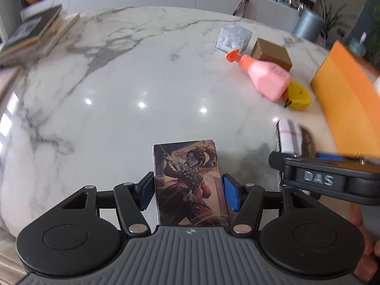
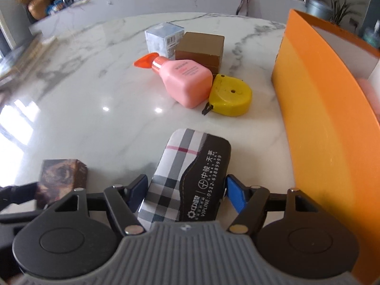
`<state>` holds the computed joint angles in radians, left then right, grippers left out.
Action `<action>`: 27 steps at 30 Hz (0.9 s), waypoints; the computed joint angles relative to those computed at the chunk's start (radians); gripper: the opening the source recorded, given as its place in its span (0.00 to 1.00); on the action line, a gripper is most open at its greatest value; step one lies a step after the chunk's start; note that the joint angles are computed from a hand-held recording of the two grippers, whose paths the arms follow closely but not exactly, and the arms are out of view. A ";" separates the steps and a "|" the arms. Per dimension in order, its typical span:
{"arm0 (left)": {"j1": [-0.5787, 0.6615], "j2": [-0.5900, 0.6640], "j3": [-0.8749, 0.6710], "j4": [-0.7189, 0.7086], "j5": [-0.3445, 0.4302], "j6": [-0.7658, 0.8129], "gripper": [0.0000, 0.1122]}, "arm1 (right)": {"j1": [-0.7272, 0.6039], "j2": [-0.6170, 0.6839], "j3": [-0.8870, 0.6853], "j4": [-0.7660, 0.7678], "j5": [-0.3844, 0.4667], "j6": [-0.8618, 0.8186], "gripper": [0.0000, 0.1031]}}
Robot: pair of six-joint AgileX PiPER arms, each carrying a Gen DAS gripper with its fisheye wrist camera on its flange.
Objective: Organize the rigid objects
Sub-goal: 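Lift and carry the picture card and plaid pouch over the orange box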
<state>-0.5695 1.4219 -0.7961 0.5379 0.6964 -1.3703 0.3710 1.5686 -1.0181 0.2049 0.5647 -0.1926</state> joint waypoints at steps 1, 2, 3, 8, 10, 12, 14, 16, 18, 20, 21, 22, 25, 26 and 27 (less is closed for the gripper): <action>0.008 -0.014 0.010 -0.014 -0.011 -0.002 0.61 | -0.035 -0.005 0.002 0.091 0.019 -0.081 0.69; 0.011 -0.026 0.017 -0.023 -0.014 -0.007 0.61 | -0.062 -0.010 0.003 0.158 0.042 -0.133 0.69; 0.009 -0.039 0.024 -0.021 -0.015 -0.021 0.61 | -0.078 -0.014 0.002 0.188 0.061 -0.154 0.69; -0.013 -0.115 0.028 -0.014 0.013 -0.067 0.61 | -0.137 -0.060 0.008 0.312 0.122 -0.253 0.67; -0.024 -0.144 0.015 -0.034 0.039 -0.069 0.61 | -0.155 -0.093 0.011 0.351 0.144 -0.288 0.28; -0.023 -0.166 -0.003 -0.061 0.046 -0.059 0.61 | -0.194 -0.106 -0.016 0.411 0.196 -0.357 0.00; -0.044 -0.151 -0.039 -0.056 0.079 -0.047 0.61 | -0.203 -0.107 -0.057 0.372 0.241 -0.297 0.00; -0.063 -0.111 -0.077 -0.067 0.123 -0.019 0.61 | -0.185 -0.127 -0.043 0.323 0.207 -0.292 0.03; -0.065 -0.110 -0.067 -0.116 0.104 0.008 0.61 | -0.209 -0.110 -0.048 0.354 0.278 -0.343 0.06; -0.078 -0.101 -0.057 -0.136 0.096 -0.004 0.61 | -0.220 -0.120 -0.014 0.380 0.298 -0.395 0.30; -0.087 -0.091 -0.057 -0.132 0.104 -0.018 0.61 | -0.215 -0.130 0.011 0.375 0.287 -0.412 0.39; -0.091 -0.084 -0.054 -0.132 0.113 -0.032 0.61 | -0.211 -0.131 0.027 0.375 0.287 -0.431 0.44; -0.065 -0.087 -0.029 -0.166 0.094 -0.030 0.61 | -0.205 -0.120 0.057 0.369 0.274 -0.439 0.43; -0.057 -0.086 -0.024 -0.175 0.084 -0.018 0.61 | -0.212 -0.108 0.056 0.368 0.281 -0.429 0.42; -0.055 -0.084 -0.021 -0.179 0.075 -0.011 0.61 | -0.231 -0.086 0.045 0.384 0.308 -0.424 0.42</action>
